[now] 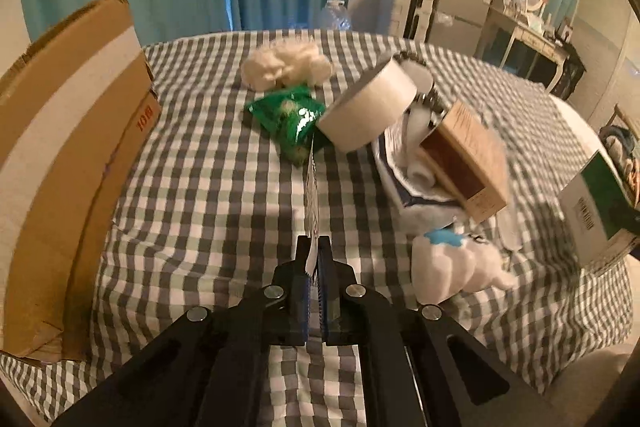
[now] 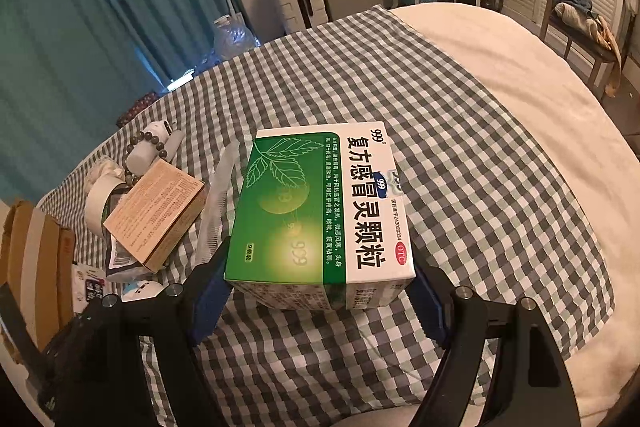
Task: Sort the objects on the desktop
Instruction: 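Grasp the green medicine box with the right tool while the left tool pinches the red sachet, then carry the medicine box and sachet to the cardboard box with both tools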
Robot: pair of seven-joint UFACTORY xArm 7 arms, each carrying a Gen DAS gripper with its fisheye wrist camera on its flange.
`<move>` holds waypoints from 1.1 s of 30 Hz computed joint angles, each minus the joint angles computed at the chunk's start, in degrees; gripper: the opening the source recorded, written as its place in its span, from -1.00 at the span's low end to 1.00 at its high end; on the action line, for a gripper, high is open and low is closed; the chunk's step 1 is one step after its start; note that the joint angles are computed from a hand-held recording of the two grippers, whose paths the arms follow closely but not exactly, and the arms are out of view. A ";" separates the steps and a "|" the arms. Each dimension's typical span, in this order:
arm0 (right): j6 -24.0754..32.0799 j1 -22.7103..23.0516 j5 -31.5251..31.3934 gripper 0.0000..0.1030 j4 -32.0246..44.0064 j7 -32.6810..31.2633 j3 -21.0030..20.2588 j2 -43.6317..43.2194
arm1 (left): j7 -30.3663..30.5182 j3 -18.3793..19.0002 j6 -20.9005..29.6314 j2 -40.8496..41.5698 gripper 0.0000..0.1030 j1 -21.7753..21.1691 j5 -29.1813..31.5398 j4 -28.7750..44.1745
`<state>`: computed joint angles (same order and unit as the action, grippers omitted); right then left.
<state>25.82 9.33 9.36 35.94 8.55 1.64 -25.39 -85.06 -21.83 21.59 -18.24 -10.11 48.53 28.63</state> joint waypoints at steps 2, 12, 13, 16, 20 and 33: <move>0.04 0.02 -0.32 0.52 -0.16 0.23 0.39 -0.78 | 0.58 0.66 -1.03 -2.73 -0.95 -0.46 -1.16 -1.10; 3.07 4.21 -0.32 0.52 -0.28 -0.50 1.96 -9.34 | 14.26 2.63 3.56 -16.37 -0.95 -4.59 -17.18 -1.85; 3.34 4.90 -0.21 0.52 -0.32 -0.69 2.23 -10.39 | 15.35 2.63 4.07 -17.83 -0.95 -4.92 -18.54 -1.80; 4.49 7.92 0.50 0.53 -0.06 -1.84 2.76 -13.69 | 18.67 2.07 7.81 -21.80 -0.95 -5.32 -22.06 -0.31; 7.75 11.41 1.10 0.53 1.33 -3.29 4.31 -16.68 | 20.77 -1.45 13.14 -26.84 -0.95 -3.29 -24.05 0.96; 9.44 17.82 2.76 0.53 4.30 -3.06 9.05 -19.26 | 27.25 0.26 21.08 -43.90 -0.95 -2.03 -30.75 -3.81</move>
